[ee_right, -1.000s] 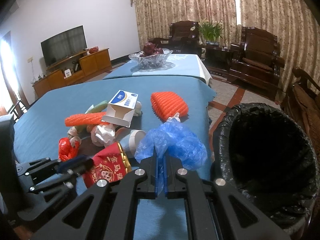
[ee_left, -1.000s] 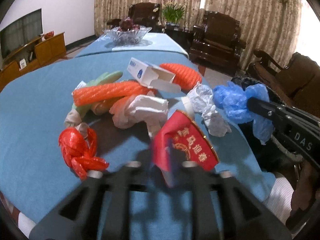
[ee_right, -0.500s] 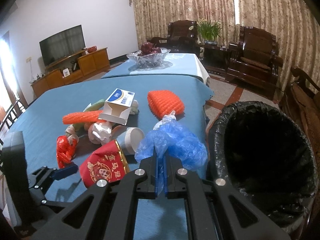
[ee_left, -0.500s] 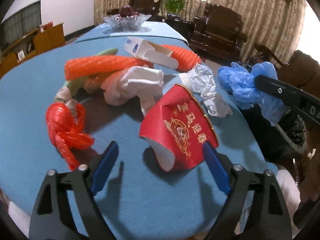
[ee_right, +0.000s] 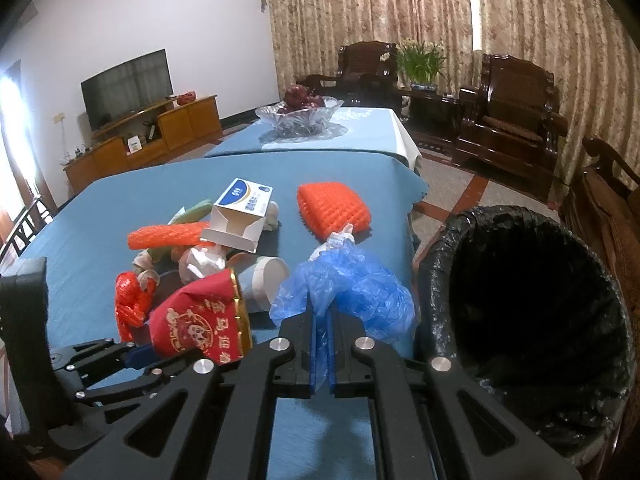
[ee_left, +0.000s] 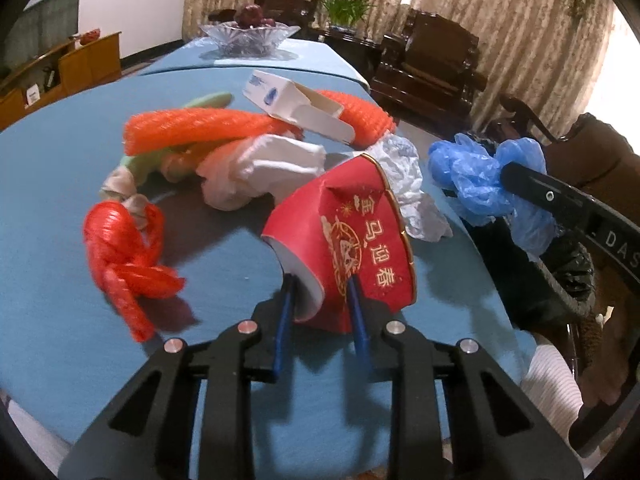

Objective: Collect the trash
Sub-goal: 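Grasp the red paper packet with the left tool while the right tool holds the blue bag, then drop the red packet and blue bag into the black bin with both tools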

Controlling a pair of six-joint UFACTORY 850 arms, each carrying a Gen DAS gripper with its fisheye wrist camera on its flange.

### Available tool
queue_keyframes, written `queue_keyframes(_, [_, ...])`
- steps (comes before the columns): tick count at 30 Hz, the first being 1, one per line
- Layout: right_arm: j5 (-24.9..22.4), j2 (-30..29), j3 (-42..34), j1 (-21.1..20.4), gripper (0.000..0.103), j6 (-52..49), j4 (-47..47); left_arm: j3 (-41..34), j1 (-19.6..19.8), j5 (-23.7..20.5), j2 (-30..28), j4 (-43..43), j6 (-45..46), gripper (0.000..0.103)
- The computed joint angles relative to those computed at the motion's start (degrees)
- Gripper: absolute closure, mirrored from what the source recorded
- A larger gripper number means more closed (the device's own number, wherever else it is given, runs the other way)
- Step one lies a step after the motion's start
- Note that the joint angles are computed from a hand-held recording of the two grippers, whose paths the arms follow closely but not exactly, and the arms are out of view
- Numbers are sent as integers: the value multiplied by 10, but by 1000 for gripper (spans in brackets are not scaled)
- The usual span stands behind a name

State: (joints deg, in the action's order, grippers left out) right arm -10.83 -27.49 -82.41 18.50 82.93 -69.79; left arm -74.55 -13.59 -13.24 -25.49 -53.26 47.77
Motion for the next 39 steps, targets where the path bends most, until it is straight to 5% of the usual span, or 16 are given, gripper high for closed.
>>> queue_keyframes(12, [-7,33,15,-4,99,160,-163,-15,-11,30,37,134,-132,78])
queue_keyframes(18, [-16,54,26,-16,99,198,-206,-34,-28,32,40,97,-90,78])
queue_keyframes(30, [-55,91,70,-78,99,229,-205,-141,-88,-12,-26,55,-33,78])
queue_keyframes(39, [-78,102,103,-131,99,231,-172,-260,-135,-72,-116,107,-77,78])
